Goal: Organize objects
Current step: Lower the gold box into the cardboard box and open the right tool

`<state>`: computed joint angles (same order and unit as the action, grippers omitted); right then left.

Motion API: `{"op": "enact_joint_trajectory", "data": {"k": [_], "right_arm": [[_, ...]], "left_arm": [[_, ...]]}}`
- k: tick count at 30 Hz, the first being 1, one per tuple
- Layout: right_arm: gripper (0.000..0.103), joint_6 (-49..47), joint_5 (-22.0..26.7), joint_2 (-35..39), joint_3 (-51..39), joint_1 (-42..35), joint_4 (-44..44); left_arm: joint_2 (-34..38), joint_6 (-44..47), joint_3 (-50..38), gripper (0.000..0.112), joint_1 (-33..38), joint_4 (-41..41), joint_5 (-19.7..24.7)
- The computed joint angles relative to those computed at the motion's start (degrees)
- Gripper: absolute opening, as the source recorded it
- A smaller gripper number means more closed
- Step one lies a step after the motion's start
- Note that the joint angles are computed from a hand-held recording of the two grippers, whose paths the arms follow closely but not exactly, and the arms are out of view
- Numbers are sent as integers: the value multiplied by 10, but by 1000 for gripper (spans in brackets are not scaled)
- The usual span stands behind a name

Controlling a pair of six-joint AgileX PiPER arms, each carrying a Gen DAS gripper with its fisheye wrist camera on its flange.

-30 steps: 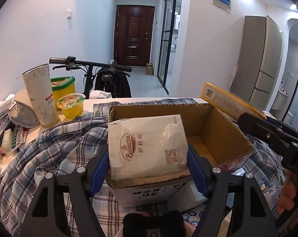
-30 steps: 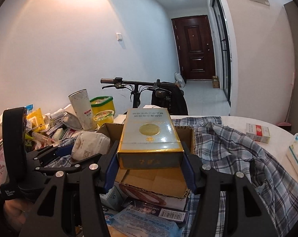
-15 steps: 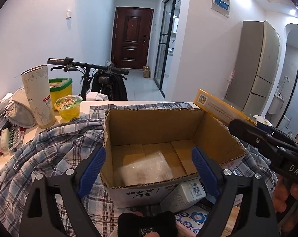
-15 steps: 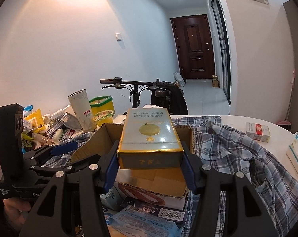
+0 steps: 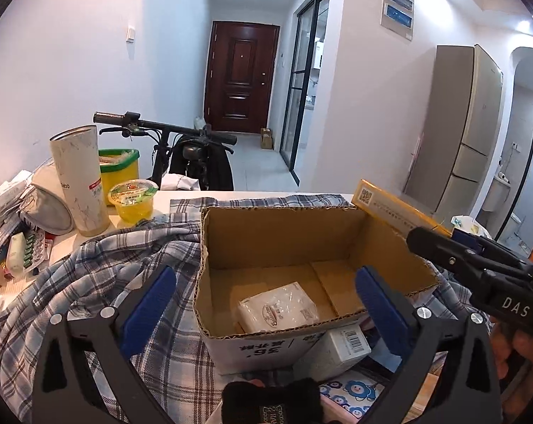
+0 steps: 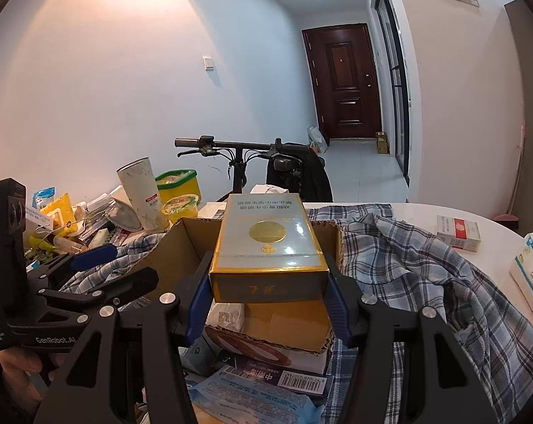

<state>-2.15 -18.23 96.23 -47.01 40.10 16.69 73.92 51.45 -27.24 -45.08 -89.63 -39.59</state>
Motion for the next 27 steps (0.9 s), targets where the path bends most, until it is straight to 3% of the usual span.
{"op": "enact_joint_trajectory", "data": {"k": [22,27], "right_arm": [[56,-41,-6,5,-1,5,35],[67,-35,-9,3,1,5,34]], "left_arm": [[-6,11,1,103,0,-14,0],[-6,19,-1,103,-1,-22,-3]]}}
